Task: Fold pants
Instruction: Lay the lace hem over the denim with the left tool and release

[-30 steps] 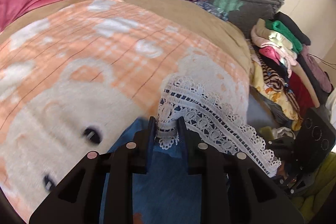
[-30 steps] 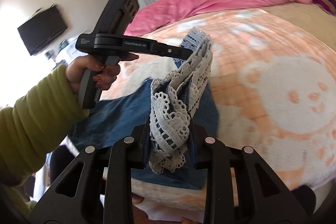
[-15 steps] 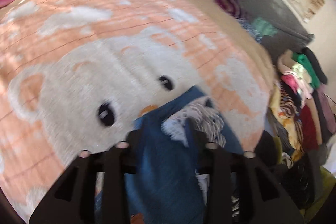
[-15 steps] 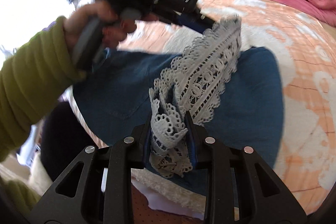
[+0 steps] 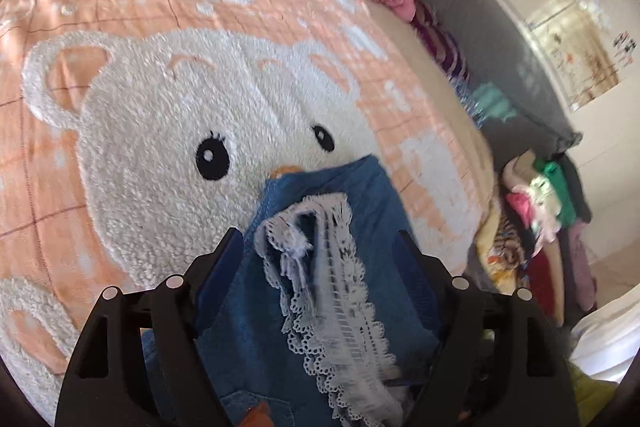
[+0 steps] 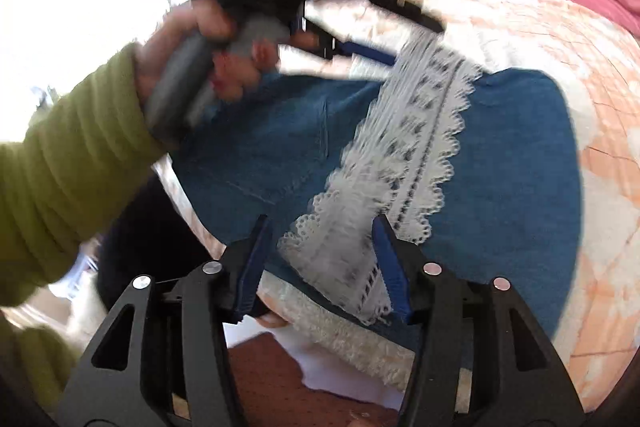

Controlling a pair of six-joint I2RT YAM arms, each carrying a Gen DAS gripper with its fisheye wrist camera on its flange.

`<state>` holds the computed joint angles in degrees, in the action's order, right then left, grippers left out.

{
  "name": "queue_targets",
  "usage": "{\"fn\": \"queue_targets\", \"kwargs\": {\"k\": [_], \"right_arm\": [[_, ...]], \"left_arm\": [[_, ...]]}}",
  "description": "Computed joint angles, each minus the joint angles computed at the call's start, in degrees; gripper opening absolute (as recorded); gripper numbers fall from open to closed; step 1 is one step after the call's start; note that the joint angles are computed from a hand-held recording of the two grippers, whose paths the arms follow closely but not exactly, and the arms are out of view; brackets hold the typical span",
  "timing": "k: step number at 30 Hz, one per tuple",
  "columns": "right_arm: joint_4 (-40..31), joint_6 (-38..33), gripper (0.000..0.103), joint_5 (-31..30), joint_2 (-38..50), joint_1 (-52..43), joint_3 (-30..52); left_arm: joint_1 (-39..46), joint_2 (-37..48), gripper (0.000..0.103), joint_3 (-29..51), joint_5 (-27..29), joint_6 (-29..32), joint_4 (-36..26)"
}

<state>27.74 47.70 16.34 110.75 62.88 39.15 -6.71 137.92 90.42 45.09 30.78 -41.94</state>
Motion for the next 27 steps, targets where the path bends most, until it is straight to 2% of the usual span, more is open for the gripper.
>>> {"fn": "queue_targets", "kwargs": {"k": [4,7,9,11,13,16,18,19,20,21,22,23,26,27], "right_arm": [[1.5,1.9,0.051,5.1,-10.5,-1.0,-8.8],[-0.9,0.9,0.055,4.4,-16.8,-7.3,-13.0],[-3.7,0.5,0.055,-1.0,-17.1,-15.6,-13.2],[-4.7,-0.4,0.055,-6.7,-14.6,-22.4,-11.4],[-1.5,-2.1,0.055,-14.1,-9.5,-28.9,-9.2],[1.5,-2.8,0.055,-23.5,0.1,-34.7,-3.1],[2.3,-1.8,0.042,-27.8,4.8,-36.8,-0.5],[3.9,0.4,0.031,-29.7,6.1,-37.3,-0.4],[7.3,1.5,0.027,-30.7,6.9,-37.4,-1.5],[9.3,1.7,0.027,-30.0,6.8,-36.7,-2.2],[8.4,1.2,0.028,-27.7,6.4,-35.4,-2.0],[5.8,0.5,0.031,-24.9,6.0,-34.1,-1.0],[-1.9,-1.1,0.033,-17.2,7.4,-30.7,3.8],[-3.4,-1.6,0.033,-15.0,7.4,-29.5,4.5]], "left_arm": [[-1.5,1.3,0.076,1.0,-1.1,-1.7,1.3],[-1.7,3.3,0.076,3.1,-2.3,-4.8,1.8],[-1.6,4.2,0.075,3.8,-2.0,-5.5,1.8],[-1.6,3.4,0.066,2.4,-1.1,-5.2,3.1],[-1.8,2.5,0.036,0.9,-1.2,-5.3,4.5],[-2.5,-0.1,0.023,-3.2,-4.2,-5.8,9.2],[-1.8,-2.5,0.021,-6.2,-3.7,-4.7,11.1],[-1.2,-4.1,0.021,-8.0,-3.0,-3.9,12.1],[-0.9,-5.8,0.021,-10.0,-3.2,-3.4,13.7],[-0.9,-8.1,0.021,-12.8,-4.5,-3.2,16.9],[-1.3,-10.8,0.021,-16.8,-7.9,-3.0,22.2],[-1.7,-11.3,0.021,-18.0,-10.2,-3.1,24.4],[-3.2,-7.3,0.021,-15.5,-14.6,-6.1,25.2],[-3.4,-6.2,0.026,-15.0,-15.1,-7.1,26.3]]}}
